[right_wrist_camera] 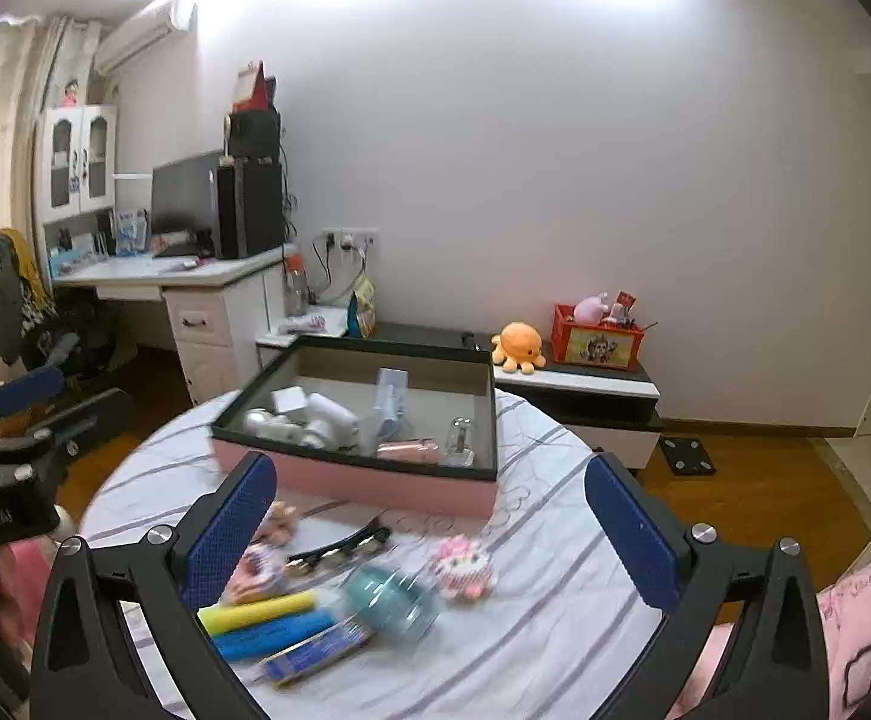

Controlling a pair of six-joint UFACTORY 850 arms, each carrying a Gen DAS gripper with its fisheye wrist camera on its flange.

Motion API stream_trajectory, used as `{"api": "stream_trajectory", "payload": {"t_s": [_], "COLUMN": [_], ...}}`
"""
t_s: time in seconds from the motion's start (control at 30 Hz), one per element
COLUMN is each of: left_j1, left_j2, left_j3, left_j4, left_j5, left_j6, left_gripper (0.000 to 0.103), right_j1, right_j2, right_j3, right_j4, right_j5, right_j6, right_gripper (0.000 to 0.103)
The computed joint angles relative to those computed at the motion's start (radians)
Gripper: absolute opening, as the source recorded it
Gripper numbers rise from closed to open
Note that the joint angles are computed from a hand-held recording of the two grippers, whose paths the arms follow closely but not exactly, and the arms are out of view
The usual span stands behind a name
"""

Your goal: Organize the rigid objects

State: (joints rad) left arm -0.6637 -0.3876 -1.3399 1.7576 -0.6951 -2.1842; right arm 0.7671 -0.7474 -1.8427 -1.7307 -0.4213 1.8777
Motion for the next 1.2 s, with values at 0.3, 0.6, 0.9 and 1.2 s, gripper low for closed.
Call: {"api": "stream_trajectory", "payload": {"t_s": [0.3, 0.6, 0.9, 1.2], "left_j1": [-0.099, -0.137, -0.151, -0.148], "left_j2": [0.095, 0.132, 0.129, 0.126], "left_j3": [0.136, 0.185, 0.188, 0.180], "left_j4": [0.015, 0.030, 0.030, -0.009], "left_j5": [-0.160, -0.246, -0.267, -0.254], "left_j6": [0.015, -0.004, 0.009, 0.053], "left_gripper": [0.103, 0.103, 0.103, 0.103], "right_j1": [0.078, 0.113, 0.124, 0.120], "right_j2": [0.140, 0.192, 0.202, 0.195], "right_j3": [0.247, 0.336, 0.355, 0.344], "right_j4": [-0.200, -0.247, -0.250, -0.219], "right_j5": [-0.170, -0.243, -0.259, -0.251], "right_j6": [0.311, 0.380, 0.390, 0.367], "right_gripper": [0.103, 0.103, 0.103, 0.103]}}
